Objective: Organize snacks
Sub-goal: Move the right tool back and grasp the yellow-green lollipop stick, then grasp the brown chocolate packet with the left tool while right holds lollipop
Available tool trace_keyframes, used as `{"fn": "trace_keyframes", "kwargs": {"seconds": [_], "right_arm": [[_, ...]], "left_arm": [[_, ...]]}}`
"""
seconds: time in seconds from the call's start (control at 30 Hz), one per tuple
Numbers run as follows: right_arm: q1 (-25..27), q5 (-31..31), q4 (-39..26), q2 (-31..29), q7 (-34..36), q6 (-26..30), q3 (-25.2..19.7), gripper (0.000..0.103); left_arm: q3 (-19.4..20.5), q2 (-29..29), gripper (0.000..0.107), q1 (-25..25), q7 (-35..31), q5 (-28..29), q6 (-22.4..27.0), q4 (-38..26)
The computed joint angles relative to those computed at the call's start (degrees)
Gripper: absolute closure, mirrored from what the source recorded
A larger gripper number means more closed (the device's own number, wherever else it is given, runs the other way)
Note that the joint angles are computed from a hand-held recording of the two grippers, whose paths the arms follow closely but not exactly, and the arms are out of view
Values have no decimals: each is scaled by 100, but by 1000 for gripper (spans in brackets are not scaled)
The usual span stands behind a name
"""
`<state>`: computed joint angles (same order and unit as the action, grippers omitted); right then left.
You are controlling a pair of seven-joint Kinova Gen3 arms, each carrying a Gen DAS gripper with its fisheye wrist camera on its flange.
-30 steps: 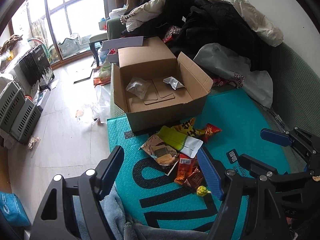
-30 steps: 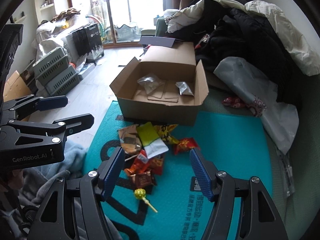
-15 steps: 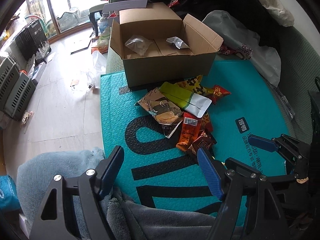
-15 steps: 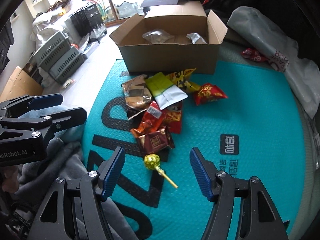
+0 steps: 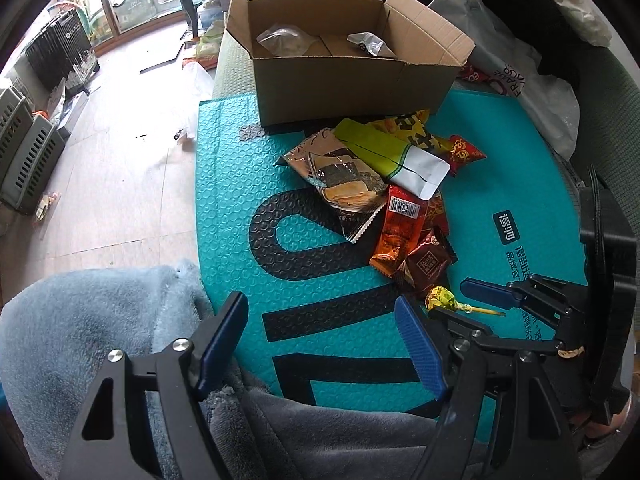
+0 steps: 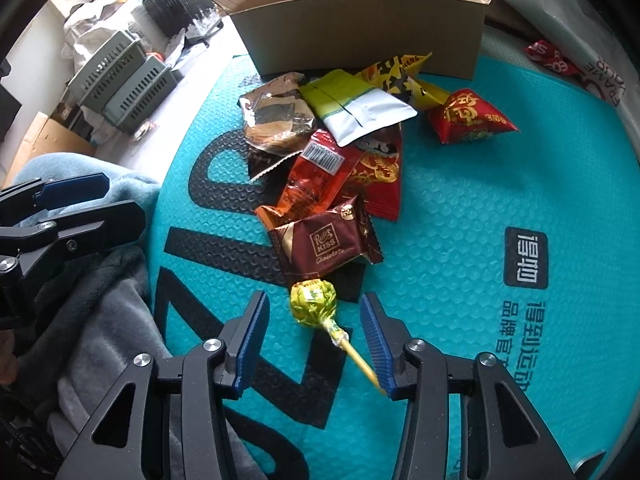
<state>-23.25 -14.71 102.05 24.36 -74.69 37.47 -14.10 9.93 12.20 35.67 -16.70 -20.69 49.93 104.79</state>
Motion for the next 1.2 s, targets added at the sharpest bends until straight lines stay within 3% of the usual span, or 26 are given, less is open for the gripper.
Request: {"fn": "trace_keyframes", "kwargs": {"seconds": [0.2, 0.57, 0.97, 1.1, 1.2], "right_arm": [[172, -199, -175, 219, 122, 277, -63, 77], [593, -642, 28, 7, 525, 350, -21, 78], [1018, -651, 247, -342, 325, 372, 333, 78], [1095, -688, 275, -376, 253, 349, 363, 78], [1108, -697, 301, -397, 213, 326, 358, 78]], "left_arm": [[-11, 50, 32, -85, -137, 113, -145, 2], [-64, 334, 32, -59, -608, 187, -508, -213], [-99, 1231, 32, -96, -2333, 809, -813, -891], [-154, 1515, 40, -99, -2762, 1017, -805, -1114], [-386, 1669, 43, 152, -2707, 854, -613, -1317]]}}
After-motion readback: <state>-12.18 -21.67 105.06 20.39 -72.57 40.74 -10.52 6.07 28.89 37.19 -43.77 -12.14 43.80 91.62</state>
